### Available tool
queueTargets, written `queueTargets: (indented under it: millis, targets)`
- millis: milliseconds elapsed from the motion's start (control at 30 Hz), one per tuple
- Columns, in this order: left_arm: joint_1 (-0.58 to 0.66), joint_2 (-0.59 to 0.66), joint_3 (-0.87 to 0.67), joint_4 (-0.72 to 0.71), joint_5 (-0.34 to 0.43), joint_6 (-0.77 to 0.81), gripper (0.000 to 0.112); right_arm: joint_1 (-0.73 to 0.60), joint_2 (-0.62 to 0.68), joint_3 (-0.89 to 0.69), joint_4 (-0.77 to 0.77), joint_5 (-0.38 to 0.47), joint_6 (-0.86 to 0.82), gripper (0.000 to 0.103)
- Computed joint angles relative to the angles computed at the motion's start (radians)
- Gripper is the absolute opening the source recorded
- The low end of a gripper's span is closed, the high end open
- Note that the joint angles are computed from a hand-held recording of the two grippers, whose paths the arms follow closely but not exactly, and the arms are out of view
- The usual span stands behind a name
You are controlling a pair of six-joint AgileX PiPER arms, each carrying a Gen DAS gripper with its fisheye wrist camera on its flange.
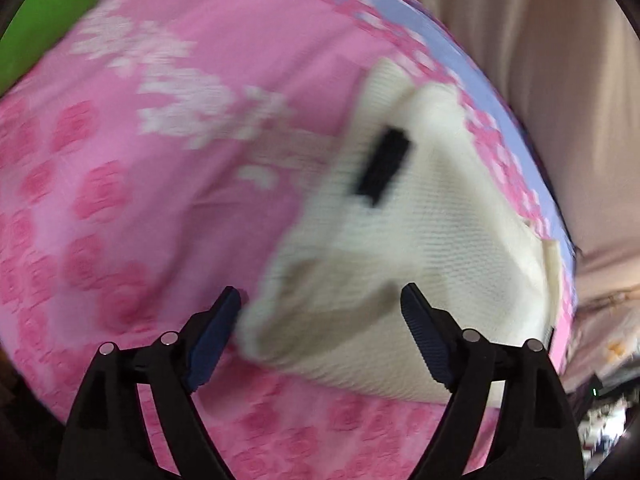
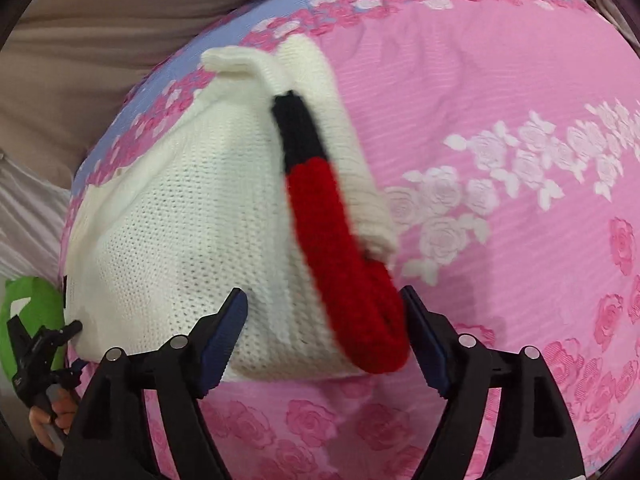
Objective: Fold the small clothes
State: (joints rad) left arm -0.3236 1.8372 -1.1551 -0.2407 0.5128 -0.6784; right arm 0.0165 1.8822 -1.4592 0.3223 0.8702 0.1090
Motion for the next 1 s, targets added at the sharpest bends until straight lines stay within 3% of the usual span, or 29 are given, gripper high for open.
queueTargets:
  millis: [33,67,100,200,267,333,433,533,600,667,733,767,800,833,933,967,1000]
  targets:
    - [-0.001,0.020,-0.037,0.010,0.028,0.004,0.063,0.016,0.015,-0.024,-0.022,-0.001,0.021,0.074]
    - [0.001,0.040,-0.082,-0.012,0.063,0.048,0.034,0.025,0.031,-0.052,-0.027,0.003,0.026,0.052]
    - [0.013,0.053,-0.120,-0.070,0.100,0.121,0.024,0.025,0.045,-0.084,-0.016,0.019,0.021,0.032]
    - [0.036,-0.014,-0.136,-0.110,0.159,0.187,0.019,-0.015,0.025,-0.130,0.054,0.059,0.027,0.016]
    - [0.049,-0.068,-0.117,-0.115,0.210,0.219,0.018,-0.039,-0.041,-0.125,0.055,0.091,0.030,0.013]
    - [0.062,-0.111,-0.072,-0.110,0.263,0.243,0.018,-0.067,-0.121,-0.078,0.050,0.128,0.012,0.013]
    - [0.072,-0.118,0.026,-0.133,0.278,0.268,0.018,-0.094,-0.215,0.061,0.015,0.165,0.002,0.013]
    - [0.043,-0.091,0.080,-0.112,0.233,0.268,0.020,-0.088,-0.257,0.268,0.015,0.109,-0.027,0.014]
    - [0.015,-0.102,0.060,-0.036,0.239,0.195,0.029,-0.079,-0.249,0.322,0.015,0.069,-0.030,0.022]
    - [-0.012,-0.150,0.017,0.074,0.249,0.112,0.030,-0.069,-0.253,0.275,-0.031,0.083,0.026,0.026]
    - [-0.038,-0.179,-0.043,0.206,0.244,0.026,0.047,-0.039,-0.263,0.182,-0.138,0.089,0.072,0.037]
    - [-0.047,-0.173,-0.081,0.260,0.245,-0.011,0.064,-0.022,-0.255,0.123,-0.194,0.096,0.088,0.055]
    - [-0.051,-0.151,-0.131,0.304,0.243,-0.034,0.074,-0.012,-0.239,0.068,-0.234,0.096,0.090,0.061]
    - [-0.046,-0.111,-0.185,0.312,0.228,-0.022,0.076,-0.009,-0.205,0.000,-0.249,0.093,0.070,0.066]
    - [-0.010,0.088,-0.376,0.251,0.221,0.052,0.079,-0.025,-0.024,-0.216,-0.222,0.119,-0.021,0.066]
    - [-0.005,0.152,-0.435,0.206,0.227,0.081,0.077,-0.031,0.033,-0.269,-0.208,0.126,-0.043,0.066]
    - [0.006,0.215,-0.497,0.158,0.252,0.111,0.059,-0.042,0.093,-0.323,-0.183,0.139,-0.069,0.065]
